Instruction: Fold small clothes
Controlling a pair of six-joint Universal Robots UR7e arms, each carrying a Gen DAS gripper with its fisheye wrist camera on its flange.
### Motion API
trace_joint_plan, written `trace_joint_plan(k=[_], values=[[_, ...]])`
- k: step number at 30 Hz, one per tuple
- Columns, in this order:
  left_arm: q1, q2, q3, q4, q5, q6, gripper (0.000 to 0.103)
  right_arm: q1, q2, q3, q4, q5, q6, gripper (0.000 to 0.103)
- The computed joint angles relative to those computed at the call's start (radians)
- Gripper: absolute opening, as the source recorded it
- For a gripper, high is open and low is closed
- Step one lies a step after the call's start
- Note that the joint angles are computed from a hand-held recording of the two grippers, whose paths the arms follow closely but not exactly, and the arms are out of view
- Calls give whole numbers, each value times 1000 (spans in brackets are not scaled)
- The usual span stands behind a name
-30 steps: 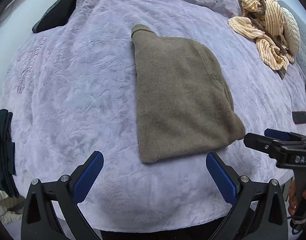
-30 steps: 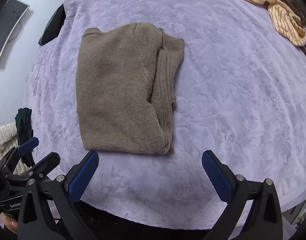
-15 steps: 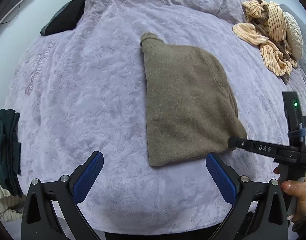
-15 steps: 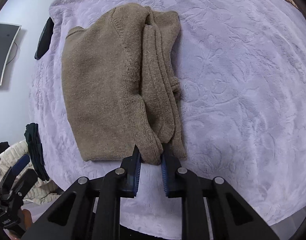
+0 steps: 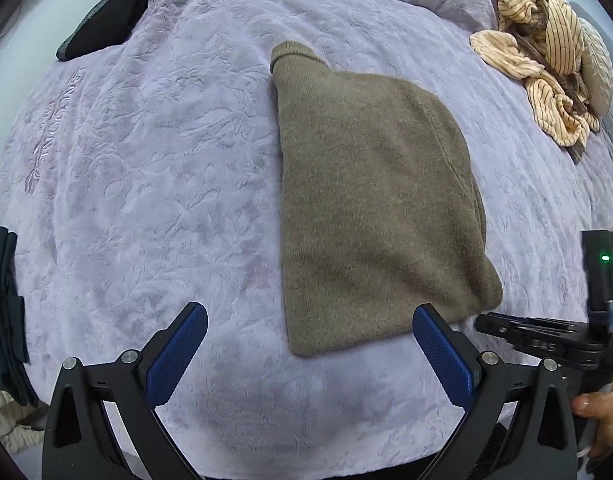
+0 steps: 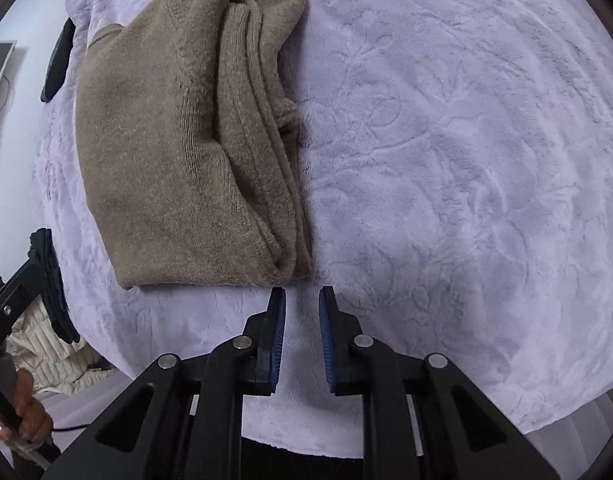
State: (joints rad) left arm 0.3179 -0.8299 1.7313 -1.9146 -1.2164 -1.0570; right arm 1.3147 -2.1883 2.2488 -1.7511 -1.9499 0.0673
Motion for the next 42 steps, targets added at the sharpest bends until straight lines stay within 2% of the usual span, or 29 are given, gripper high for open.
trace_joint_plan(k=[3, 4, 5, 7, 10, 12, 15, 17, 19, 22, 27, 33, 35, 36, 38, 39, 40, 41, 42], values=[[23, 14, -17, 2, 39, 36, 103, 49, 54, -72, -25, -14, -42, 30], [33, 21, -26, 7, 54, 48, 103, 72, 89, -100, -54, -26, -62, 36], [44, 29, -35, 9, 69, 54, 103, 90, 124, -122, -88, -37, -80, 54], [65, 38, -47, -1, 91, 56, 103, 114, 203, -166, -160, -51, -106, 75], [93, 49, -57, -16, 111, 45, 103, 113, 315, -233, -217, -16, -141, 73], [107, 63, -63, -17, 118, 46, 103, 109, 385, -274, -224, -7, -147, 67], [124, 79, -64, -19, 125, 41, 103, 85, 473, -313, -234, 16, -118, 47], [133, 83, -53, -40, 121, 38, 103, 50, 495, -328, -229, 66, -92, 19], [141, 95, -44, -54, 111, 41, 103, 32, 500, -321, -240, 84, -78, 18], [146, 106, -21, -112, 87, 47, 103, 31, 491, -292, -257, 33, -106, 17], [142, 124, -17, -141, 83, 63, 103, 11, 485, -289, -249, 17, -102, 17], [152, 116, -1, -176, 78, 72, 103, 117, 508, -326, -180, -148, -111, 17], [151, 114, 3, -180, 83, 73, 103, 155, 513, -340, -186, -172, -107, 19], [148, 111, 9, -185, 85, 74, 103, 174, 516, -349, -199, -171, -110, 19], [144, 107, 18, -195, 87, 79, 103, 203, 527, -375, -232, -120, -129, 23], [143, 106, 21, -198, 87, 81, 103, 218, 548, -392, -246, -103, -134, 30], [144, 108, 21, -203, 84, 84, 103, 234, 573, -411, -258, -84, -140, 41], [143, 110, 22, -207, 83, 85, 103, 248, 604, -432, -262, -65, -145, 58], [142, 111, 23, -209, 84, 85, 103, 257, 632, -450, -265, -47, -155, 63]])
